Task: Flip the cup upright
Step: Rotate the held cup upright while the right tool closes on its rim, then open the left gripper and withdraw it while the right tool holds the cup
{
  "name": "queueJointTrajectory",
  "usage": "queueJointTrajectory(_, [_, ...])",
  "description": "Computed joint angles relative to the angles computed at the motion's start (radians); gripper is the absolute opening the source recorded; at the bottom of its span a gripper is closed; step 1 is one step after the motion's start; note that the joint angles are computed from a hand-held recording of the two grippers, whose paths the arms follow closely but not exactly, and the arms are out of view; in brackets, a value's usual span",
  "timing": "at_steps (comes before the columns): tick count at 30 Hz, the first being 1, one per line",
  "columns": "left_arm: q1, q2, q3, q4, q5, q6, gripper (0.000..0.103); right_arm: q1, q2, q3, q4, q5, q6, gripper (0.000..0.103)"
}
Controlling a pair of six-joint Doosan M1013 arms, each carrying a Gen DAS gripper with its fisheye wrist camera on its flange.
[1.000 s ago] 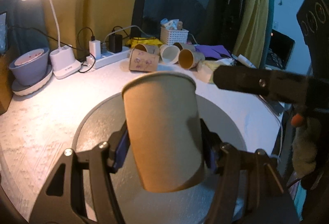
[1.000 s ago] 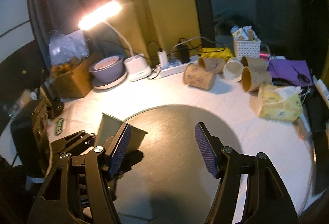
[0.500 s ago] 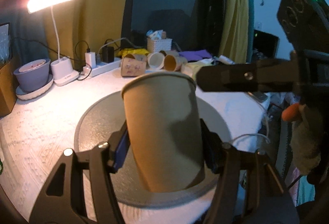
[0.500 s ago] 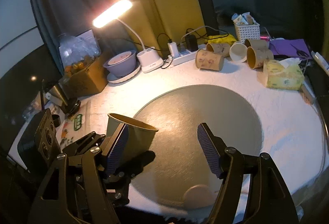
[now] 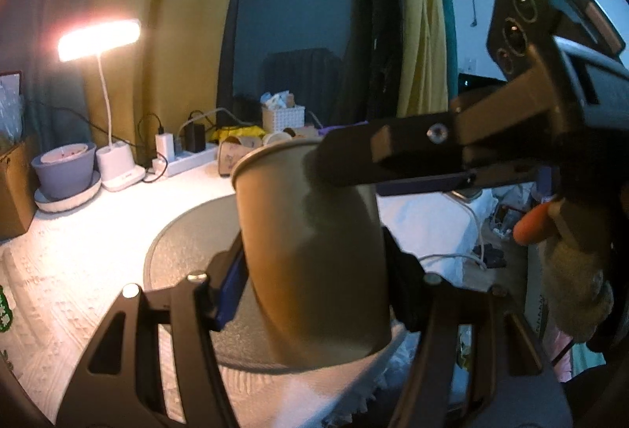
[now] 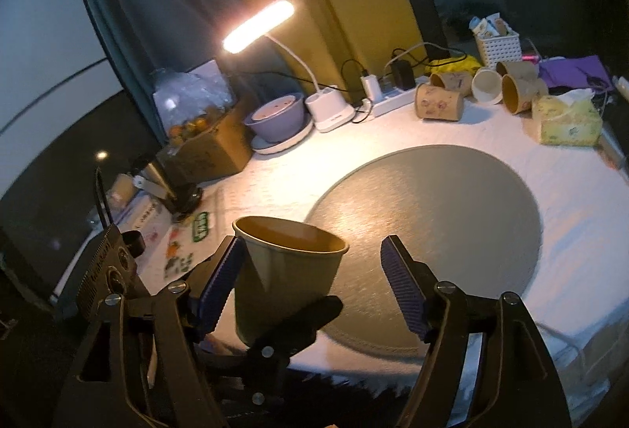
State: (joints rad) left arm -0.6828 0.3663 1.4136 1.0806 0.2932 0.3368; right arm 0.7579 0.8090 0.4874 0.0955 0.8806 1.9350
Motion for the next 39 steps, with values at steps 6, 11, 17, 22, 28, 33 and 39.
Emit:
queueJointTrajectory(6, [-0.016, -0.017, 0.027, 0.232, -0.031, -0.183, 0.062, 0.000, -0.014, 0.023, 0.073, -0.019, -0.042, 0.077])
queueJointTrajectory(11, [-0.026, -0.025, 0.042, 0.388, -0.042, -0.306, 0.062, -0.006, -0.008, 0.008, 0.139, -0.002, -0.075, 0.077])
queueJointTrajectory(17, [-0.029, -0.034, 0.059, 0.539, -0.045, -0.458, 0.062, -0.013, 0.001, -0.016, 0.192, 0.025, -0.100, 0.076])
queueJointTrajectory(22, [-0.023, -0.039, 0.066, 0.572, -0.068, -0.514, 0.064, -0.009, 0.033, -0.078, 0.187, 0.078, -0.090, 0.072])
queueJointTrajectory(28, [-0.011, -0.039, 0.069, 0.591, -0.086, -0.567, 0.064, -0.003, 0.086, -0.184, 0.160, 0.142, -0.074, 0.071])
queueJointTrajectory(33, [-0.010, -0.037, 0.060, 0.438, -0.090, -0.431, 0.071, 0.005, 0.123, -0.262, 0.114, 0.194, -0.049, 0.067])
queueJointTrajectory(39, [-0.005, -0.043, 0.068, 0.400, -0.123, -0.415, 0.083, 0.013, 0.122, -0.265, 0.024, 0.197, 0.006, 0.067])
